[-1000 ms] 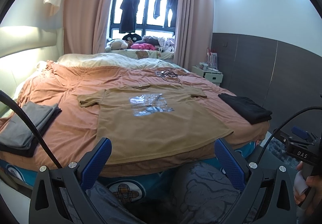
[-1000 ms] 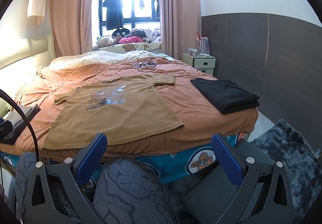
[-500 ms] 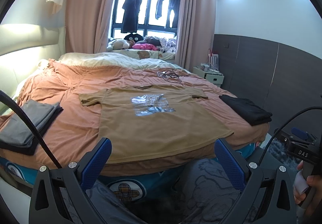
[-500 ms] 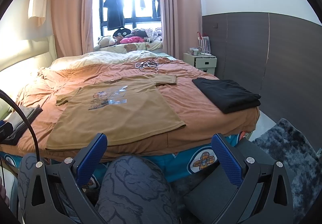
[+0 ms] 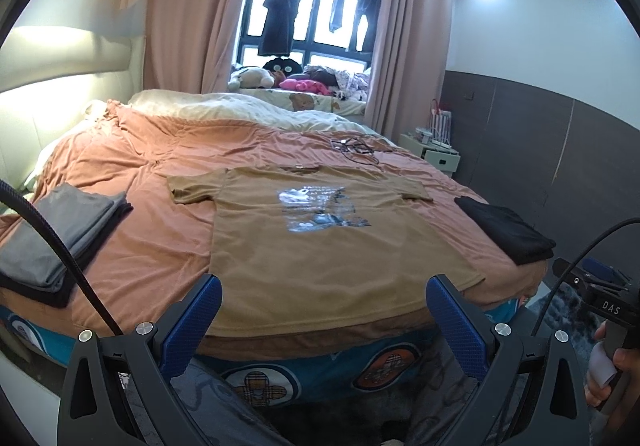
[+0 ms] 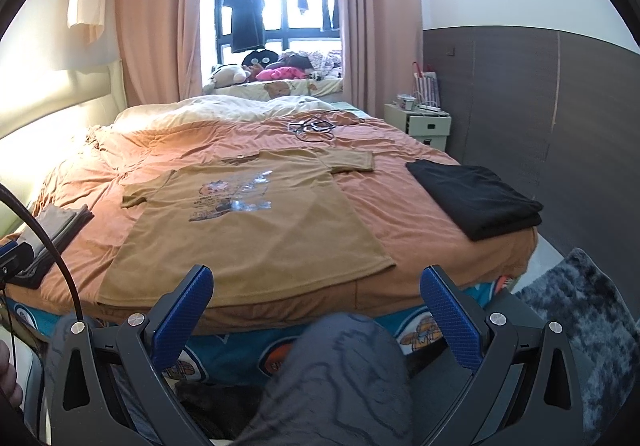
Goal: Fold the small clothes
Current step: 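Lower both tools toward the brown T-shirt's sleeve and side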
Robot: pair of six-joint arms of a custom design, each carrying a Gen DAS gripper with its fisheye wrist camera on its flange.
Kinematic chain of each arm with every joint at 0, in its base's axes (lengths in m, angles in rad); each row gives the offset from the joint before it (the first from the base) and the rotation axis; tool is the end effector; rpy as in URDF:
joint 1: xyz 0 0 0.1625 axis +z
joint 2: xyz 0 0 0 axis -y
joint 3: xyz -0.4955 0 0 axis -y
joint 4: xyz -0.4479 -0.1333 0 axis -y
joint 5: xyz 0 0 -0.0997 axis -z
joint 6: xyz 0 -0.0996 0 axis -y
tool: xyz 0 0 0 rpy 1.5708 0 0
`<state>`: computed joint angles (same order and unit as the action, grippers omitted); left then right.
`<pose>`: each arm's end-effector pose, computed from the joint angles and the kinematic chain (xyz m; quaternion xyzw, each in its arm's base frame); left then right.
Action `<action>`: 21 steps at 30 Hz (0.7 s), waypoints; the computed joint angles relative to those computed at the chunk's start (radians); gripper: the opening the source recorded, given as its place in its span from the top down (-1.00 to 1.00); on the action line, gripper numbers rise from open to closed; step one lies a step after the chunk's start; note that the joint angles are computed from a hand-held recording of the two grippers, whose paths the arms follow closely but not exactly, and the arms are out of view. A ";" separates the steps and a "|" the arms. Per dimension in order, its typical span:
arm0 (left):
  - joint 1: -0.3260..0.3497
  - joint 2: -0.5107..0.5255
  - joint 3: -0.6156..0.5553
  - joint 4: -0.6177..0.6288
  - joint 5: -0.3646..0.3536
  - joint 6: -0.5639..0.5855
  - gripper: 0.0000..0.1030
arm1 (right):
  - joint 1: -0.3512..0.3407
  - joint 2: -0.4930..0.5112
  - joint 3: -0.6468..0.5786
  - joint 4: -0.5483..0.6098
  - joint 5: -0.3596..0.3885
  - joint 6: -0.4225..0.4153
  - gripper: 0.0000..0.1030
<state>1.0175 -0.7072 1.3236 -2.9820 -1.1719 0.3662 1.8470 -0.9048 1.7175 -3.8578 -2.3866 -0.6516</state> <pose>-0.3148 -0.8369 0.2324 0.3323 0.8440 -0.3948 0.1465 0.2471 -0.6488 0.3195 0.0656 -0.7271 0.5514 0.4037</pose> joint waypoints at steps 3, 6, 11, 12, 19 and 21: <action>0.012 0.022 -0.050 0.027 0.011 -0.007 -0.99 | -0.011 0.010 -0.035 0.040 0.023 0.008 -1.00; 0.025 0.048 -0.108 0.052 0.023 -0.013 -0.99 | -0.024 0.021 -0.074 0.097 0.041 0.023 -1.00; 0.048 0.106 -0.231 0.116 0.040 -0.025 -0.99 | -0.045 0.049 -0.158 0.195 0.070 0.038 -1.00; 0.054 0.122 -0.263 0.133 0.042 -0.024 -0.99 | -0.049 0.055 -0.175 0.214 0.081 0.041 -1.00; 0.089 0.243 -0.510 0.270 0.053 -0.050 -0.99 | -0.079 0.090 -0.295 0.372 0.125 0.067 -1.00; 0.098 0.290 -0.608 0.328 0.062 -0.062 -0.98 | -0.086 0.102 -0.336 0.418 0.137 0.069 -1.00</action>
<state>1.1150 -0.4177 0.7156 -2.6539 -1.1100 0.3040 1.7609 -0.8029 1.3815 -3.4394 -2.2497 -0.5831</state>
